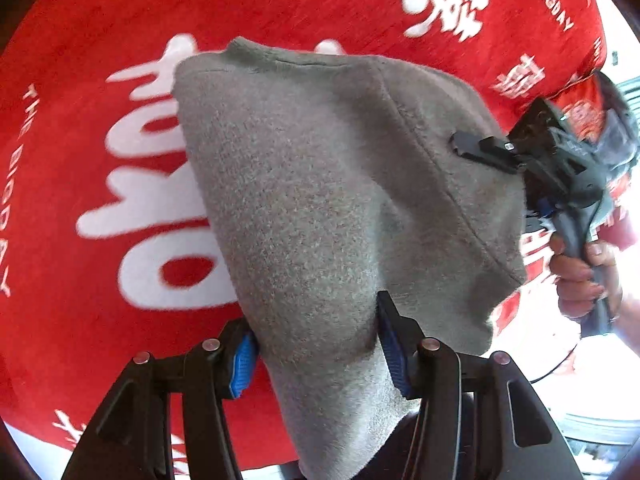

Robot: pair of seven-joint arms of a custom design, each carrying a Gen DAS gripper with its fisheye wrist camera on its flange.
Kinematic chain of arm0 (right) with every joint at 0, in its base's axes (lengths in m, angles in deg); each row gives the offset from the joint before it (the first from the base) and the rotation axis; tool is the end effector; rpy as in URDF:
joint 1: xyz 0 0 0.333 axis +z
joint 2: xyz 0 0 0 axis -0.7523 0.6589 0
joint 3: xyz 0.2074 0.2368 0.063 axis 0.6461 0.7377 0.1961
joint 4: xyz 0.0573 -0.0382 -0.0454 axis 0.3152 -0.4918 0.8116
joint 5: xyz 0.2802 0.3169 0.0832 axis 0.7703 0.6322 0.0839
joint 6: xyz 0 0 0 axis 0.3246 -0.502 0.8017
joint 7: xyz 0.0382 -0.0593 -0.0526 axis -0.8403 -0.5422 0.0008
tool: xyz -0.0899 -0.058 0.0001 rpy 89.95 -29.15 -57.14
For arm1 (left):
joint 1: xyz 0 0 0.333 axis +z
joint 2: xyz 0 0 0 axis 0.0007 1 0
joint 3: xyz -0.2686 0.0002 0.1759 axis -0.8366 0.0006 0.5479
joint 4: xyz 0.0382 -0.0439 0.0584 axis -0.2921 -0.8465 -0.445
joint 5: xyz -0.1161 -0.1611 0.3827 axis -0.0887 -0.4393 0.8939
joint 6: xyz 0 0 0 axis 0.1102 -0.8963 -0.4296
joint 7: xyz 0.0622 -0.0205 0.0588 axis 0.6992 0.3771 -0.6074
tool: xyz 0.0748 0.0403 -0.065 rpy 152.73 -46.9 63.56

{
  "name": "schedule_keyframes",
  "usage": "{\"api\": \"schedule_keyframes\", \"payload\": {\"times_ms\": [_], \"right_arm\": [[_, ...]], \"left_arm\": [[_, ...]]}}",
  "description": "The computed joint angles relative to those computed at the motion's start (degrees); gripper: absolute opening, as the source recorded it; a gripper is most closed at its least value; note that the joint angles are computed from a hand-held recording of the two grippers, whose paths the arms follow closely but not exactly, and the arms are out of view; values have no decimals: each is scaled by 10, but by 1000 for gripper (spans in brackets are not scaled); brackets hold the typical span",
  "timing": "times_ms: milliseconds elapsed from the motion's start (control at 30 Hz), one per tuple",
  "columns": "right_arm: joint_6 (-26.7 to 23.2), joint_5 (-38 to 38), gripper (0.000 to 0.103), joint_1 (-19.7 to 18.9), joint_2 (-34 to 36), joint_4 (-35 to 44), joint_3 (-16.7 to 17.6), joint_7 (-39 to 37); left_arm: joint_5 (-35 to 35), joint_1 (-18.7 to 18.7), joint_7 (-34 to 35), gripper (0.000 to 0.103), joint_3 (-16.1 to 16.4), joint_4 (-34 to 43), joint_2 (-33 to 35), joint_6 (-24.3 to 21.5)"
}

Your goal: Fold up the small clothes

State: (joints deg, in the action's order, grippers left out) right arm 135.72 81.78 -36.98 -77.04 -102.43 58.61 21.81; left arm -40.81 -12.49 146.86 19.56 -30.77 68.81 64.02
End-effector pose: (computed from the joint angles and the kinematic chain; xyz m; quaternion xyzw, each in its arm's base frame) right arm 0.6015 0.1879 0.4828 -0.3932 0.7218 0.3894 0.4157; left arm 0.6063 -0.2968 0.5582 0.5482 -0.8174 0.1317 0.1184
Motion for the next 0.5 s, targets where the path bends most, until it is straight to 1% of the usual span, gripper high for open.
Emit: {"api": "schedule_keyframes", "payload": {"times_ms": [67, 100, 133, 167, 200, 233, 267, 300, 433, 467, 500], "right_arm": [[1, -27, 35, 5, 8, -1, 4, 11], [5, -42, 35, 6, 10, 0, 6, 17], [19, -59, 35, 8, 9, -2, 7, 26], [27, -76, 37, 9, 7, -4, 7, 41], [29, -100, 38, 8, 5, -3, 6, 56], [29, -131, 41, 8, 3, -1, 5, 71], [25, -169, 42, 8, 1, 4, 4, 89], [20, -201, 43, 8, 0, 9, 3, 106], [8, -284, 55, 7, -13, 13, 0, 167], [4, -304, 56, 7, -19, 12, -1, 183], [-2, -332, 56, 7, -28, 10, -2, 204]], "left_arm": [[29, -6, -11, 55, 3, -17, -1, 4], [34, -5, -17, 59, 5, -30, -5, 12], [26, -2, -18, 62, 5, -40, -10, 21], [15, 1, -20, 64, 6, -49, -15, 31], [20, 0, -28, 69, 6, -52, -19, 38], [30, -2, -31, 74, 6, -54, -21, 42], [41, -4, -35, 75, 5, -57, -24, 47], [50, -6, -37, 76, 5, -62, -29, 51], [63, -14, -63, 76, 1, -53, -23, 46], [72, -19, -75, 79, 0, -48, -19, 44], [81, -13, -68, 86, 6, -61, -29, 42]]}}
